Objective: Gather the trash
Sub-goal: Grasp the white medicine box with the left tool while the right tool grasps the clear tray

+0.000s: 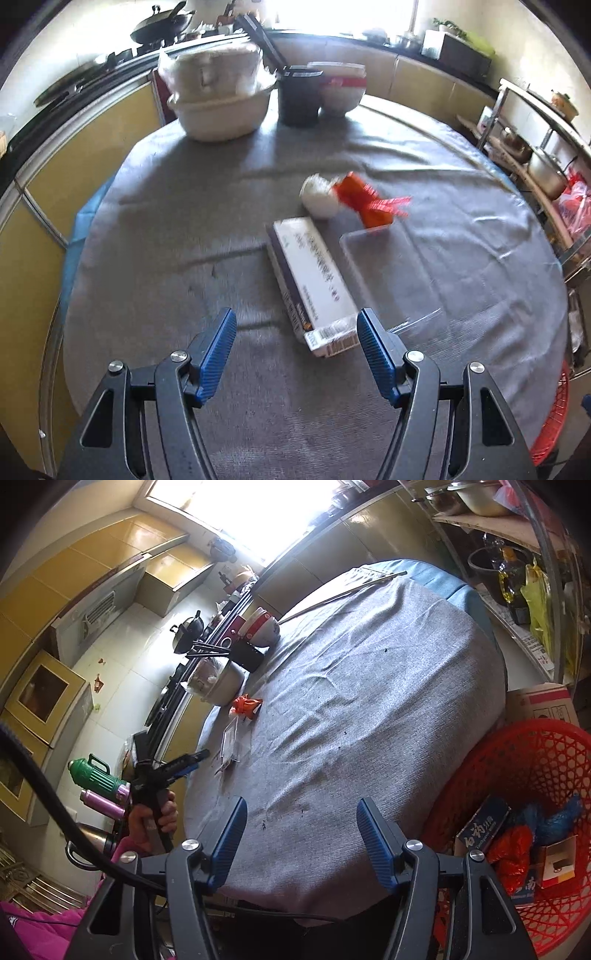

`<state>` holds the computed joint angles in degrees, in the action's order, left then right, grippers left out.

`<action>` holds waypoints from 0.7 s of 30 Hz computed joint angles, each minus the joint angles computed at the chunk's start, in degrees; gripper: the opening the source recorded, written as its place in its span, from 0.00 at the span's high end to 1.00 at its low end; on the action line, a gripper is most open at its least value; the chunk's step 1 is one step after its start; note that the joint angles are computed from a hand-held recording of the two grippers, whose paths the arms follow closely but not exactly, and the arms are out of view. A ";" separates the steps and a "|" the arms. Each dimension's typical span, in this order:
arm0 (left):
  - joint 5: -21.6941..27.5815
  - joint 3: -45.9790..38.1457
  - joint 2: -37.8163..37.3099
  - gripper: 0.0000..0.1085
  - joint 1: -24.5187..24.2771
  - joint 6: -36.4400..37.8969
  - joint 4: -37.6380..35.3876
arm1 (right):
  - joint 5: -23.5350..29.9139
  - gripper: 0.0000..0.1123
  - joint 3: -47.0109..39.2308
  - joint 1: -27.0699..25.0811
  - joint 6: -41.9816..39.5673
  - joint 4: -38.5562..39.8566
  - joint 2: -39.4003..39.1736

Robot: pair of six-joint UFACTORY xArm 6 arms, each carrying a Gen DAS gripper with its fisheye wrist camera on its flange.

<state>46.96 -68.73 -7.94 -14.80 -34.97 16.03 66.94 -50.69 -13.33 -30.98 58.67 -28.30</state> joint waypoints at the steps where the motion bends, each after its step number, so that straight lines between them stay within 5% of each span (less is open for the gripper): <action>1: -0.11 0.40 -0.13 0.37 0.10 -0.06 -0.07 | -0.09 0.41 0.04 0.15 -0.08 -0.16 -0.18; 21: 5.21 -10.96 11.78 0.37 -0.33 3.40 -3.89 | -0.90 0.41 -0.36 0.66 0.59 -0.32 2.11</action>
